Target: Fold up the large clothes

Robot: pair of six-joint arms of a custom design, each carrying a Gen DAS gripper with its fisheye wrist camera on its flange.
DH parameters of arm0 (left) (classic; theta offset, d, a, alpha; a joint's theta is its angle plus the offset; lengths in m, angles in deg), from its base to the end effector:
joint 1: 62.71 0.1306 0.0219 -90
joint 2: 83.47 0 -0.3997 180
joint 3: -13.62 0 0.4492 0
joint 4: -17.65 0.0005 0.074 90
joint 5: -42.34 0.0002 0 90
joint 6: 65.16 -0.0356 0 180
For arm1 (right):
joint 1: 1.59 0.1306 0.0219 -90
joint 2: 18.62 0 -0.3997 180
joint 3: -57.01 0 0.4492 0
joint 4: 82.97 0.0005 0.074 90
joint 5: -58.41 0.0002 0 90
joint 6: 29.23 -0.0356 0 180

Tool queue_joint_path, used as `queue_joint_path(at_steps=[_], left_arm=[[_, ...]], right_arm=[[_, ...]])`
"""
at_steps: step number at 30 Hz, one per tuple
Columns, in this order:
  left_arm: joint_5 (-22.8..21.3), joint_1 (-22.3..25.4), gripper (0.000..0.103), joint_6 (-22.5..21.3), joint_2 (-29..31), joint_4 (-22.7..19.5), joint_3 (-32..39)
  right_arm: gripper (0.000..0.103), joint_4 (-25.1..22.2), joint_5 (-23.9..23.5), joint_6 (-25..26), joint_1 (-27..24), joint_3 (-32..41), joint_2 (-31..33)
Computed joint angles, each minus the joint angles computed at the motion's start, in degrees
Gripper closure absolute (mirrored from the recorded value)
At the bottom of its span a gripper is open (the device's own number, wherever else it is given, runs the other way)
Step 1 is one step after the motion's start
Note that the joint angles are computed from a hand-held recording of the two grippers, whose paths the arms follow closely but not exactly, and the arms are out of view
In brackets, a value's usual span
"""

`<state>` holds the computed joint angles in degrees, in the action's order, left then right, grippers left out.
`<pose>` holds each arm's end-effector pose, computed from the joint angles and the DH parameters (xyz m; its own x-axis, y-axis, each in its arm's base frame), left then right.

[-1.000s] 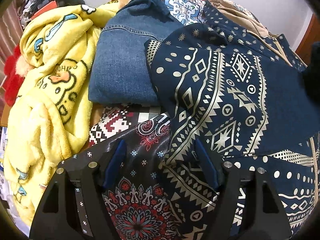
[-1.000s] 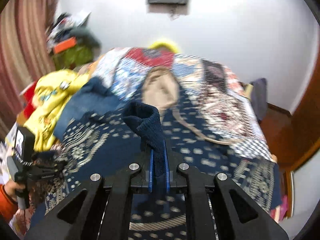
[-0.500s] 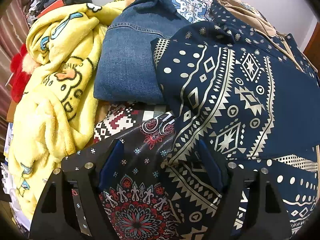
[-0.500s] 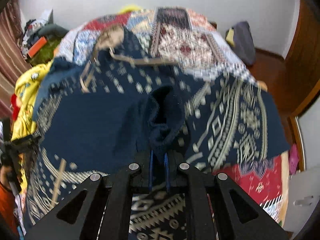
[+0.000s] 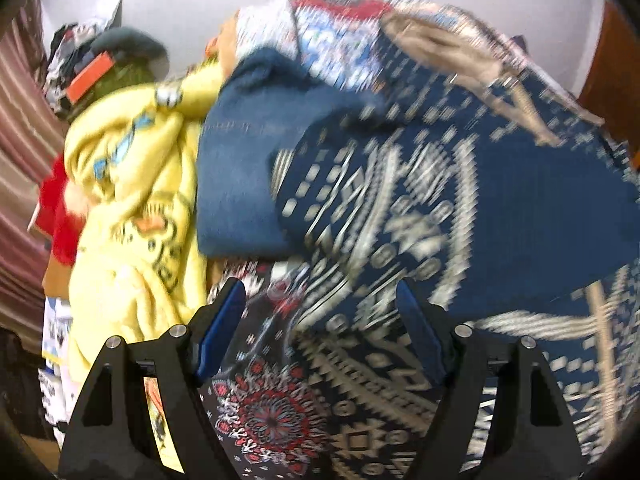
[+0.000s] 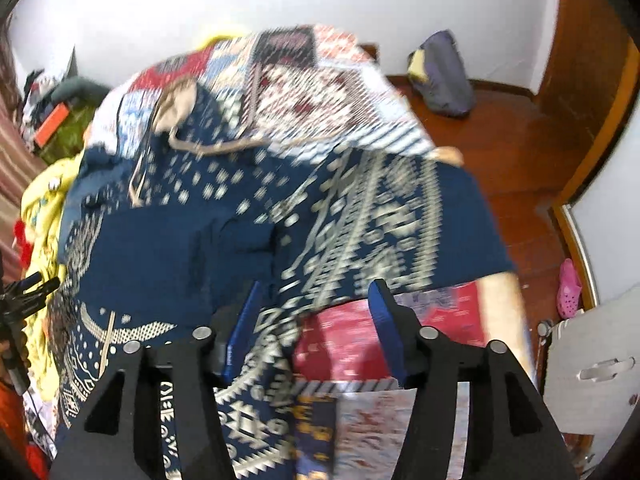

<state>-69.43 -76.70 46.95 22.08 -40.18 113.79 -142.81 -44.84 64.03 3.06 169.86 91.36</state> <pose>0.6089 -0.1386 0.3779 -0.8259 -0.1545 -0.5422 -0.2683 0.9535 0.1371 0.6634 0.0616 0.4375 -0.8227 -0.1225 -0.5551 -0.2506 0.9546 0.1609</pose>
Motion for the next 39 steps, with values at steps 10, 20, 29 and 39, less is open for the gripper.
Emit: queue_joint_path(at_steps=[10,20,29,39], left_arm=[[3.7,-4.5,0.025,-2.9,4.9,3.3,10.4],[7.0,-6.8,0.025,-4.4,11.4,2.1,15.2],[7.2,-6.5,0.025,-3.5,11.5,1.4,14.3],[7.2,-6.1,0.025,-1.4,9.2,2.3,10.9]], right_arm=[[0.045,-1.4,-2.7,-5.1,-6.5,2.1,3.0],[0.045,-1.1,-15.0,-23.0,-10.8,5.4,11.9],[0.043,4.5,-11.6,-28.3,-10.1,10.0,16.9],[0.095,8.9,-3.4,-25.5,-8.6,7.9,12.9]])
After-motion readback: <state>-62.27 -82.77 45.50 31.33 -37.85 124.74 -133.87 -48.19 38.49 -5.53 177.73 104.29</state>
